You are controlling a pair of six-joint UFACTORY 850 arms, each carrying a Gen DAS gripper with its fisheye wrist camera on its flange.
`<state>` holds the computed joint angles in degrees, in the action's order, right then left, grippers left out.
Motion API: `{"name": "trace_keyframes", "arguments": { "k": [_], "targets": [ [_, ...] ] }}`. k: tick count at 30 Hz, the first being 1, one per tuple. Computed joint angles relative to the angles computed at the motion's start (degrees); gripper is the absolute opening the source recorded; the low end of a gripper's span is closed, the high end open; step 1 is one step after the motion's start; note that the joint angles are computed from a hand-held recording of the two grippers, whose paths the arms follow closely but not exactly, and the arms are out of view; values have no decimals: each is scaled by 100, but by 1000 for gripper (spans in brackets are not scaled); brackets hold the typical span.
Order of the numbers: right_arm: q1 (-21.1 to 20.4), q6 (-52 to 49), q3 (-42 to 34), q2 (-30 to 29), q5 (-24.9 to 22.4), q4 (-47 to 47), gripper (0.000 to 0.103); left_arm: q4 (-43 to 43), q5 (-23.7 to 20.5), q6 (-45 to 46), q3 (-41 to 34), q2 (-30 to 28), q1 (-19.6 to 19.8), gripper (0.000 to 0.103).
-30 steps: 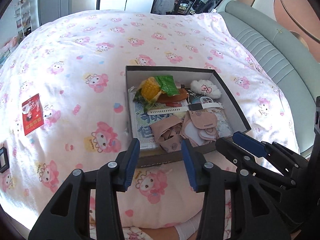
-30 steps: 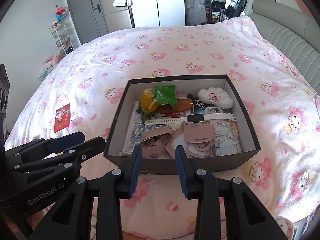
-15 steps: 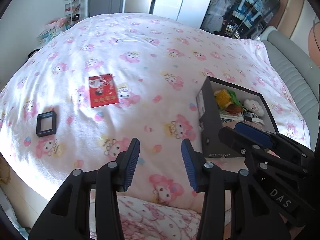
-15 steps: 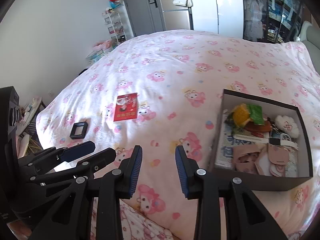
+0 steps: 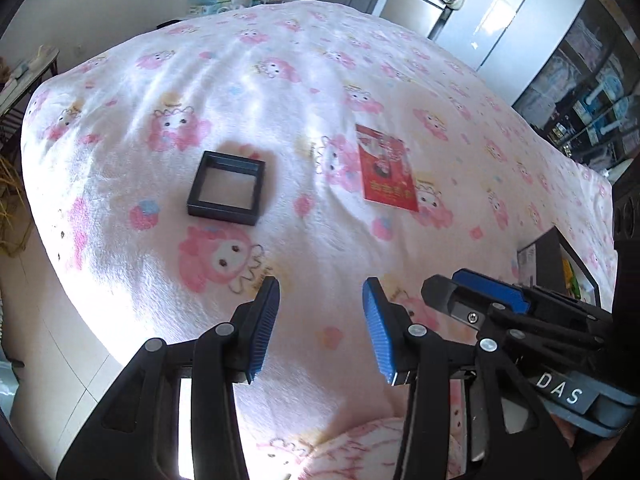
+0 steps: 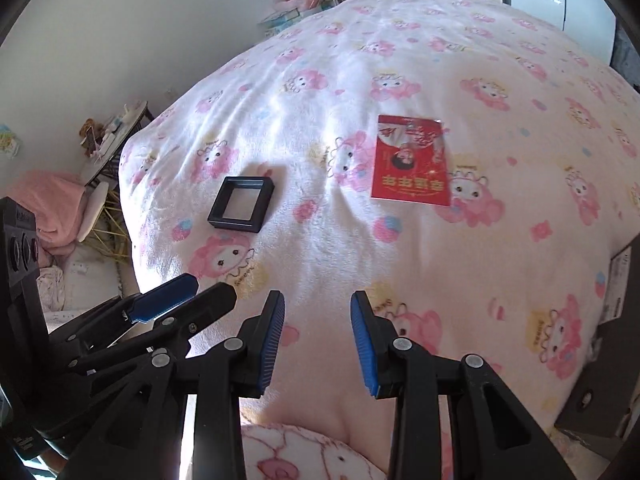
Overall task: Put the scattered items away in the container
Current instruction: 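Move the left gripper to the black square frame and close on it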
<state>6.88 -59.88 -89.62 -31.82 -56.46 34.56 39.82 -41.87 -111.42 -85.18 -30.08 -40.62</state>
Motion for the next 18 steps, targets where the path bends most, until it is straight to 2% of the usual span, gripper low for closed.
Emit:
{"name": "trace_keyframes", "arguments": {
  "k": [5,8,10,13,15,18],
  "targets": [
    [516,568,-501,-589,-166,-299,30,62,241,-608,840,305,512,43],
    [689,988,-992,-1076,-590,-282,30,290,735,-1003,1244,428,787,43],
    [787,1084,-1168,-1285,-600,-283,31,411,1149,-1162,1389,444,948,43],
    [898,1265,-1348,-1500,-500,-416,31,785,1546,-1543,1442,385,1081,43],
    [875,1256,-1477,-1634,-631,-187,31,835,1608,-1557,1382,313,1123,43],
    [845,1298,-1580,-1756,-651,50,31,108,1471,-681,1114,126,1176,39]
  ]
}}
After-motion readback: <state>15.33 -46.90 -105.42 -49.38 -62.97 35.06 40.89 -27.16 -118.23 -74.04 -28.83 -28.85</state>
